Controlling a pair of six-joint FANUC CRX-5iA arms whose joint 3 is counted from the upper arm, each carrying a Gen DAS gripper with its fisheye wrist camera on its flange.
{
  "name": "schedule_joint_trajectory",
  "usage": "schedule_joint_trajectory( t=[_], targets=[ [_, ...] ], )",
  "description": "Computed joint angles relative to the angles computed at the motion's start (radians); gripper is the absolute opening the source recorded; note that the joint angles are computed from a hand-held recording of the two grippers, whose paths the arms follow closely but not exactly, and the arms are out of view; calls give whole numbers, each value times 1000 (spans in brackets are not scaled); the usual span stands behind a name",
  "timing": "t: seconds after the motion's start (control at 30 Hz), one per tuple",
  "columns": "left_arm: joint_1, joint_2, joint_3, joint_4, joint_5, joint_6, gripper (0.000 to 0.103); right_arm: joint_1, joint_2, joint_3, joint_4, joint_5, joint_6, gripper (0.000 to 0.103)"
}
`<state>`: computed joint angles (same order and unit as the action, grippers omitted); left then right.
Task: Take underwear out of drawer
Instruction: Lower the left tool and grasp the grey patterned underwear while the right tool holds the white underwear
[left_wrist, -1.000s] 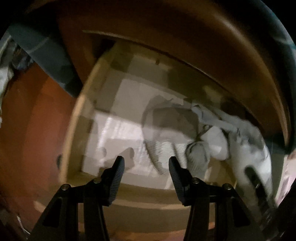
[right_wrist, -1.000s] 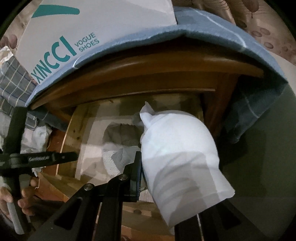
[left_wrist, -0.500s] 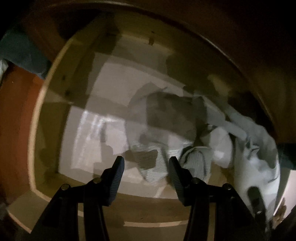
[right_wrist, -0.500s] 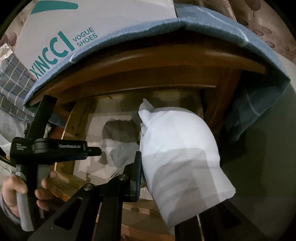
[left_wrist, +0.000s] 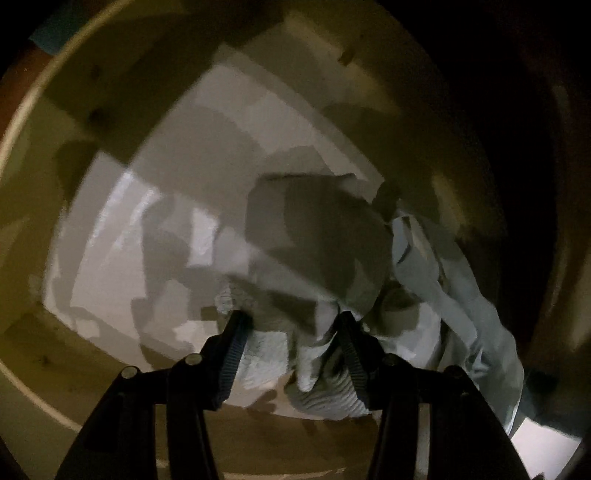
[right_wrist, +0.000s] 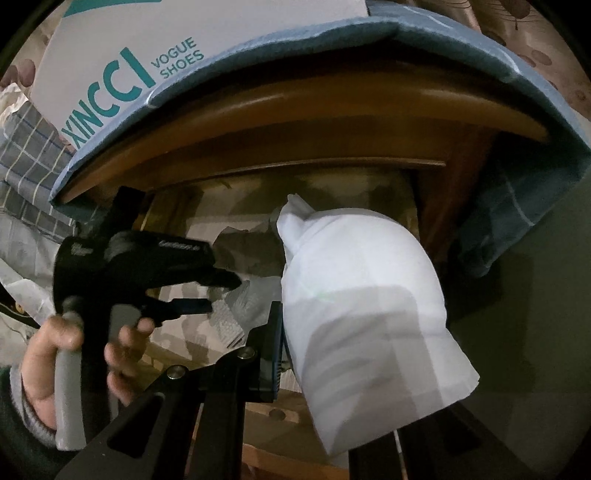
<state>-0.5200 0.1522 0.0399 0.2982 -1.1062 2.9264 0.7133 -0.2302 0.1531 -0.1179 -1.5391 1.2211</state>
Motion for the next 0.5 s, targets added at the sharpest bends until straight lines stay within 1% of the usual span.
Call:
schedule_joint_trajectory(
  t=[0.1,0.2,0.23,0.27,0.33,0.37,0.43,0.5],
  targets=[
    [14,21,6,13,-8,13,57,-1,4,3,-3,-6,8,11],
    [22,33,28,0,-30,-10,57,-3,3,9,-10,-16,14,11],
    [18,44,48,-17,-48,-15,51,-5,4,10,-14,-16,17,11],
    [9,44,53,-28,-59,-15,48,-6,3,11,-15,-15,17,11],
    [9,49,69,-37,-80,-23,38,-9,3,12,-17,-14,21,11],
    [12,51,75,-36,-90,-32,35,-13,1,12,-21,-16,21,11],
    [20,58,98,-39,-135,-45,23,-17,4,12,-23,-13,24,11],
    [19,68,135,-65,-191,-47,19,-17,5,12,-23,-14,23,11]
  ],
)
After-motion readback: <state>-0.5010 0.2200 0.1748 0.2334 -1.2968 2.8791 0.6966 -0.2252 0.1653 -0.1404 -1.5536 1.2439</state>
